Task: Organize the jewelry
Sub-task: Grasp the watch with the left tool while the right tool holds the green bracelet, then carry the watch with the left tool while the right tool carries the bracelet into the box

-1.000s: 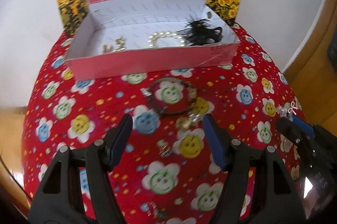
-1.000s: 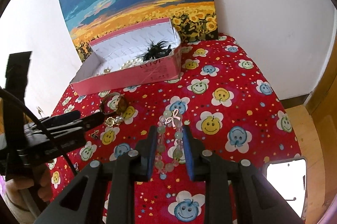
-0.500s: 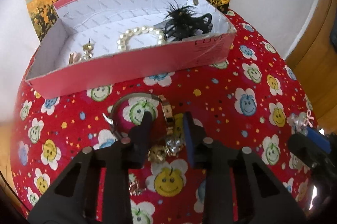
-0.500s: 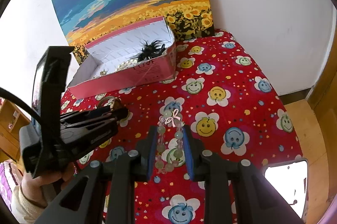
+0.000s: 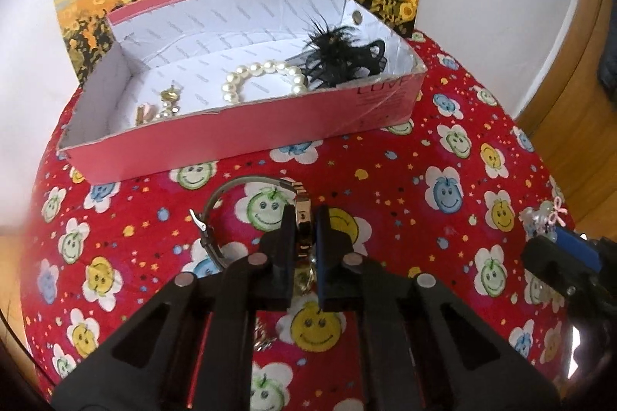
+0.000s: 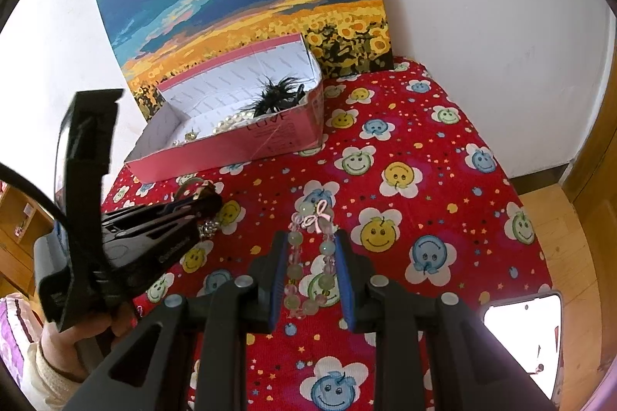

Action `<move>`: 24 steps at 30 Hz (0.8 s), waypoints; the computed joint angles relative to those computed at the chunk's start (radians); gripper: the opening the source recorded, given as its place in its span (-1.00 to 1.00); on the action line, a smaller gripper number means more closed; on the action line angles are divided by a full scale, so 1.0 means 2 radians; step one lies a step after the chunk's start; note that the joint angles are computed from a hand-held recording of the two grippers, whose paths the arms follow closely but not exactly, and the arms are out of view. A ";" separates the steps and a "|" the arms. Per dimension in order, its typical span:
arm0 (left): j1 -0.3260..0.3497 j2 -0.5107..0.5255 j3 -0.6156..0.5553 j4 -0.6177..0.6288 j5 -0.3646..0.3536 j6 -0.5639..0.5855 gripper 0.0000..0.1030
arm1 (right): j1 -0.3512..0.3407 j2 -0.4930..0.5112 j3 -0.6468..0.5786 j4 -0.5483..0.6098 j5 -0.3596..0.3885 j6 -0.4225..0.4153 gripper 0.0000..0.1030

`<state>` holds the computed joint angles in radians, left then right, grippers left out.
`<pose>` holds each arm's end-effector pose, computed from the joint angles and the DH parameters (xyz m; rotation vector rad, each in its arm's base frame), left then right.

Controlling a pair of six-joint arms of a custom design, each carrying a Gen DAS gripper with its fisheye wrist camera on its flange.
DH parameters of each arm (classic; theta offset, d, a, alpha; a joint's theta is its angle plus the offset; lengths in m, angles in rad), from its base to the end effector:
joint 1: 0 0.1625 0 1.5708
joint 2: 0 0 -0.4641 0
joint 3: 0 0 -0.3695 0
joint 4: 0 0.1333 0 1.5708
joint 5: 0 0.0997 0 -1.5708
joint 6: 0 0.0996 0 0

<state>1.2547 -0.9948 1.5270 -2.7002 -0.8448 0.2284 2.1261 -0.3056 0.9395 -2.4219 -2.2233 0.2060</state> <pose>-0.0267 -0.7230 0.3587 0.3658 2.3277 -0.7586 0.5125 -0.6879 0.0275 0.3510 -2.5313 0.5795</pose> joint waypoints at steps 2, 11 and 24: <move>-0.002 -0.007 0.007 -0.010 0.000 0.002 -0.98 | 0.002 0.001 -0.002 0.000 -0.002 0.000 -0.50; -0.010 -0.046 0.031 -0.047 -0.003 0.005 -0.98 | 0.014 0.011 -0.020 0.005 -0.006 -0.012 -0.50; -0.012 -0.067 0.023 -0.069 0.011 0.016 -0.98 | 0.026 0.049 -0.103 0.027 -0.012 -0.056 -0.49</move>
